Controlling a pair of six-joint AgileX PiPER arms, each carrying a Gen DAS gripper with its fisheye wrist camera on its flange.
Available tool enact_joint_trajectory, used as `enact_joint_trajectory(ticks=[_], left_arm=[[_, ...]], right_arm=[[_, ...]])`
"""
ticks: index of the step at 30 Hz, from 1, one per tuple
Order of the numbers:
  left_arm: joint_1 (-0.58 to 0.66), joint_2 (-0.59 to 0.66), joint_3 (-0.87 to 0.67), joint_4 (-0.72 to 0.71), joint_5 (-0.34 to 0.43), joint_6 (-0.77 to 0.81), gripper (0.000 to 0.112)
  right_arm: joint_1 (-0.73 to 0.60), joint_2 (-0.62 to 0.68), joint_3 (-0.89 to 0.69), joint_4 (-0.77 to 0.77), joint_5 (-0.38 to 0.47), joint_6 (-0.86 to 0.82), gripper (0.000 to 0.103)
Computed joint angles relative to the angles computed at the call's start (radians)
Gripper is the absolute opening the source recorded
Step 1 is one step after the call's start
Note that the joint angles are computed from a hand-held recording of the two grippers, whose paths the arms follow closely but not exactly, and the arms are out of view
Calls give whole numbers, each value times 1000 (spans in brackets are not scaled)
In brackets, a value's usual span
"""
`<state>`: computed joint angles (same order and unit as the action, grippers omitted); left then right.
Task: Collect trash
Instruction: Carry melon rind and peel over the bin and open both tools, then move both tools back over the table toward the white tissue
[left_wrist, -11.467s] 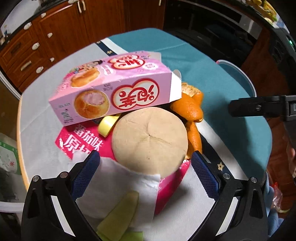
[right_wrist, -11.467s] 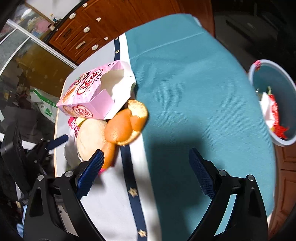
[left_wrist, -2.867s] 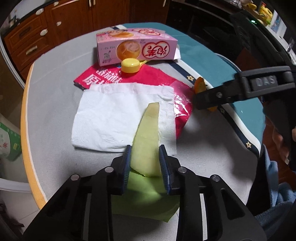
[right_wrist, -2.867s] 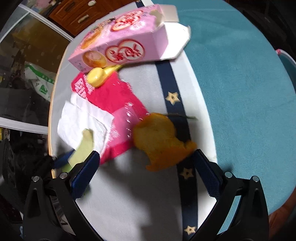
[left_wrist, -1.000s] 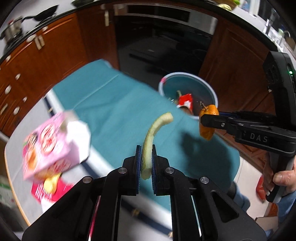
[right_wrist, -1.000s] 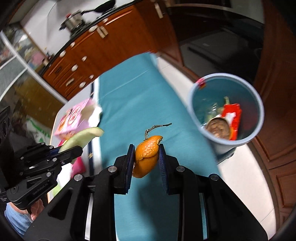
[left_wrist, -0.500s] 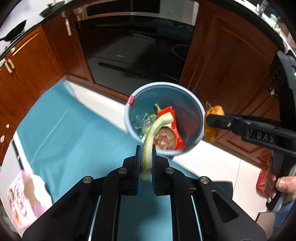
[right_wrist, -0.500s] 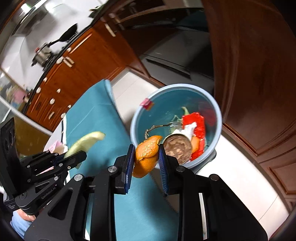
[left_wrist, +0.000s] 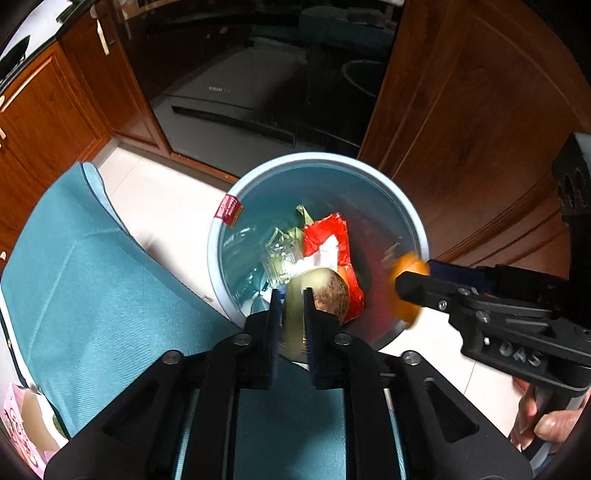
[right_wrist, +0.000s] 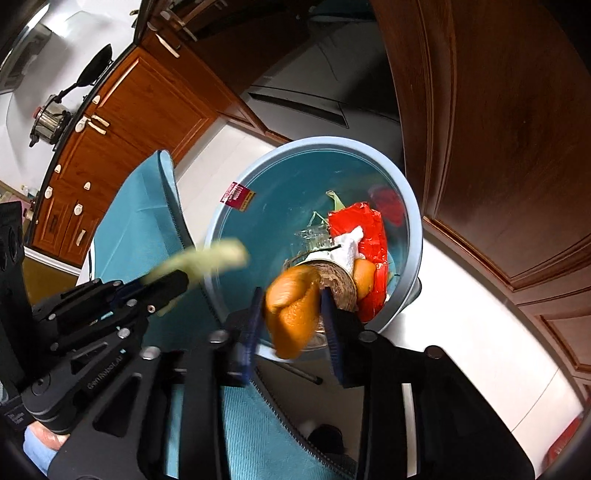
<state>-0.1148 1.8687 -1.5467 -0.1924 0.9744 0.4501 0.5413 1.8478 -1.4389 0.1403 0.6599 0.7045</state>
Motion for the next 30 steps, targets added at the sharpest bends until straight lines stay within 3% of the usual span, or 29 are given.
enact_joint_trajectory(ticks=[1,2,4,8,21,30], left_arm=[[-4,-2,4,18,-10,-14,38],[-8,-11,17,35,-28,-27,53],[-7,-32,47,48,-58,-28,65],[0,-33,44,56,-42,-30,78],[23,-204,191,45,-56,32,86],[123,-406,315,-25,-29,131,93]], right_arm=[[0,0,-2,-5,-2,14,71],[3,-7,5,-30,-11,48,78],[-8,-3,0,-9,0,39,88],[-13,3,-8,30,27,36,96],[63,-35,-75,-96,204,146,96],[182,-80,-122,-179,284,241,96]])
